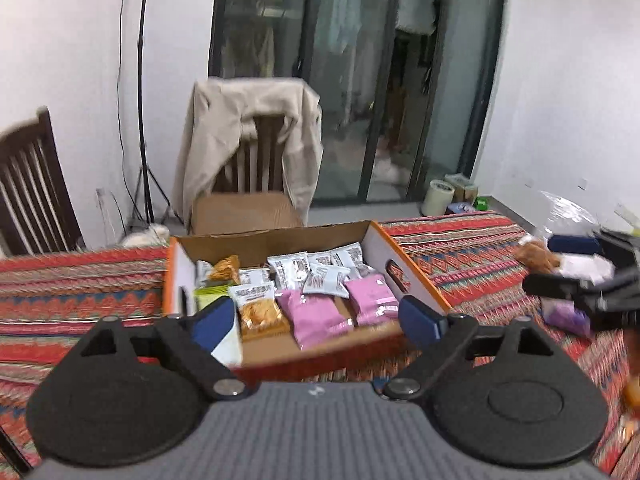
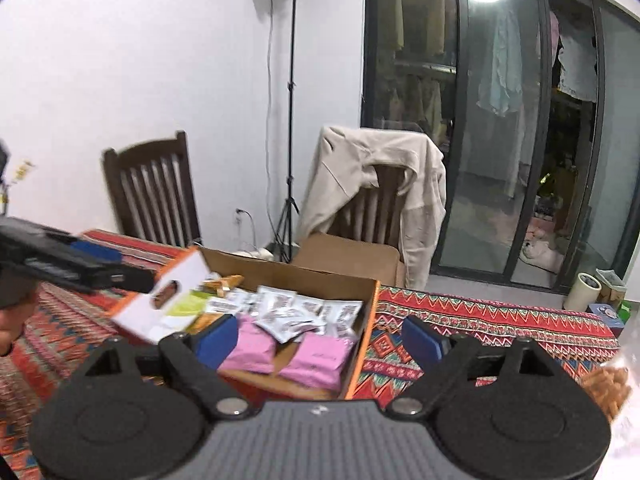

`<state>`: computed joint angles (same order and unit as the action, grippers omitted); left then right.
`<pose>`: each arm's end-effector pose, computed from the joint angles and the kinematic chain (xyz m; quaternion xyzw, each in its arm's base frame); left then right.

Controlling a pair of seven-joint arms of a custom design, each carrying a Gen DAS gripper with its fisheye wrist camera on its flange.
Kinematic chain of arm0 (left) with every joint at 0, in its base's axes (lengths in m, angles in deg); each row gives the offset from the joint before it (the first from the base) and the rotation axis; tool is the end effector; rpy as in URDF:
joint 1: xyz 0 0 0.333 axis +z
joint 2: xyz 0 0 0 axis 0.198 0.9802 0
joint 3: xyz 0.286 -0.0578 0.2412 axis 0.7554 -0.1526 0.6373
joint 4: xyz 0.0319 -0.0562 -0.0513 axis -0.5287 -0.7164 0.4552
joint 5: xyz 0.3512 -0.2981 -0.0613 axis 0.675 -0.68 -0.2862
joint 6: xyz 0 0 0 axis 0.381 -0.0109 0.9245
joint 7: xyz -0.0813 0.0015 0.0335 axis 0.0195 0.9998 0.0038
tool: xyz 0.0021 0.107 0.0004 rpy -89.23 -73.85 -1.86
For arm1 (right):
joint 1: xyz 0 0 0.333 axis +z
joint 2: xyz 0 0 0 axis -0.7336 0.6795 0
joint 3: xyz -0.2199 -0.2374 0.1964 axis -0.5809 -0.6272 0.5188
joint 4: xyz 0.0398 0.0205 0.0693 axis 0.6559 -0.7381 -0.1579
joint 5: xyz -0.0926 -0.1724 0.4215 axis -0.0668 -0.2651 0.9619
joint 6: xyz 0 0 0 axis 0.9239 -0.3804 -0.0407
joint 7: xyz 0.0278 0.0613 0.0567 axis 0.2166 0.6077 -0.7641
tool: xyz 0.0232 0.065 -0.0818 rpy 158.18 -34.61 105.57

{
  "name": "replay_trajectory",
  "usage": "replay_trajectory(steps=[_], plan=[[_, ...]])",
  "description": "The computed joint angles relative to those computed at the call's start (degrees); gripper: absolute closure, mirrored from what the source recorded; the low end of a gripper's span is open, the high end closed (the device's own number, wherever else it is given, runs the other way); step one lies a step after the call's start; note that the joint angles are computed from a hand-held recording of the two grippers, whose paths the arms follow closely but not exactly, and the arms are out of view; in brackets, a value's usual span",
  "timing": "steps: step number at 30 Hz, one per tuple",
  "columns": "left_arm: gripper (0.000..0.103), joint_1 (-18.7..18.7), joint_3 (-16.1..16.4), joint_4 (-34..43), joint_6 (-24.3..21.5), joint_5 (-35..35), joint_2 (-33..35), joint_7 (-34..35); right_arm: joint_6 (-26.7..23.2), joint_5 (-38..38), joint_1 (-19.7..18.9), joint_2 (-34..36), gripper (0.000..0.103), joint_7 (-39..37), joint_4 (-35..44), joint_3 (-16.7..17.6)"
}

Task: Organize snacks
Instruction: 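Withdraw both tools from the box back toward the snack pile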

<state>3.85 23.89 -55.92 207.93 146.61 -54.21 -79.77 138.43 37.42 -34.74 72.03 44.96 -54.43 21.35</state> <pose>0.5748 -0.2563 0.5395 -0.6553 0.5764 -0.3492 0.3411 0.7099 0.2381 0.5518 -0.7914 0.3342 -0.2184 0.4629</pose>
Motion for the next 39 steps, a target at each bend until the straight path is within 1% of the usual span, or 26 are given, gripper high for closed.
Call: replay_trajectory(steps=[1,2,4,5,7,9,11,12,13,16,18,19,22,24,26,27,31,35,39], plan=[[0.012,-0.42,-0.81,-2.49,-1.60,2.99,-2.82,-2.82,-1.14,3.80,-1.29,-2.81,0.010,-3.05,-3.00,0.76],[0.011,-0.75,-2.12,-5.33,-3.60,6.07,-5.95,-6.06,-2.58,7.04,-1.79,-5.19,0.007,-5.53,-5.51,0.58],[0.009,-1.43,-5.21,-10.06,-8.77,9.47,-11.32,-11.87,-5.22,12.30,-1.77,-9.55,0.006,-9.04,-10.34,-0.80],[0.006,-1.96,-6.78,-12.25,-11.32,10.39,-13.81,-14.32,-6.16,14.07,-1.48,-11.61,0.006,-10.19,-12.66,-1.66],[0.004,-3.40,-9.47,-16.45,-15.37,10.47,-18.60,-18.20,-7.33,18.35,-0.55,-15.85,0.005,-13.66,-17.45,-3.40],[0.002,-5.45,-11.64,-19.81,-18.60,7.69,-22.37,-19.47,-8.40,22.34,0.63,-20.12,0.000,-16.84,-22.28,-5.28],[0.000,-7.20,-13.65,-22.66,-21.47,5.22,-25.42,-20.29,-9.59,24.74,1.86,-24.35,0.000,-18.94,-27.34,-7.19],[0.000,-8.29,-15.26,-24.00,-23.76,3.38,-26.73,-21.03,-9.69,25.61,2.48,-26.01,0.000,-19.66,-29.36,-7.97],[0.000,-9.30,-16.34,-25.18,-25.10,2.05,-27.77,-21.90,-9.71,26.68,3.02,-27.92,0.000,-20.60,-31.68,-8.62],[0.000,-12.81,-17.83,-28.47,-25.48,-2.55,-29.91,-25.37,-9.47,27.84,4.01,-33.81,0.000,-23.09,-38.92,-9.88],[0.000,-15.00,-19.21,-29.91,-26.52,-6.31,-30.39,-26.69,-7.29,26.60,4.38,-37.38,0.000,-21.87,-43.59,-9.58],[0.000,-15.96,-20.06,-30.09,-28.04,-8.14,-30.24,-26.31,-6.56,25.78,4.61,-38.80,0.000,-20.65,-45.45,-9.62],[0.000,-18.41,-22.57,-29.14,-34.83,-12.56,-28.24,-23.75,-5.55,21.04,5.20,-42.99,0.000,-15.19,-51.16,-9.98],[0.000,-19.87,-22.49,-29.02,-36.62,-13.54,-27.71,-23.51,-5.38,18.19,5.83,-45.64,0.000,-12.68,-54.41,-10.69],[0.000,-21.20,-22.04,-29.54,-36.72,-13.89,-28.18,-24.47,-5.74,15.04,6.33,-47.51,0.000,-9.83,-56.61,-11.66],[0.000,-21.41,-21.84,-29.58,-36.76,-13.74,-28.22,-24.93,-5.41,14.67,6.90,-48.02,0.000,-9.40,-57.12,-12.19],[0.000,-22.24,-21.82,-29.11,-38.34,-13.59,-27.68,-25.24,-3.43,15.04,8.76,-49.28,0.000,-8.96,-58.27,-13.86],[0.000,-22.36,-21.07,-29.08,-37.15,-11.49,-27.47,-25.41,-2.41,16.12,10.05,-49.68,0.000,-9.86,-58.24,-14.76],[0.000,-22.01,-20.15,-29.27,-35.86,-10.74,-27.12,-25.74,-1.67,17.02,10.36,-48.04,0.000,-9.79,-57.05,-14.84]])
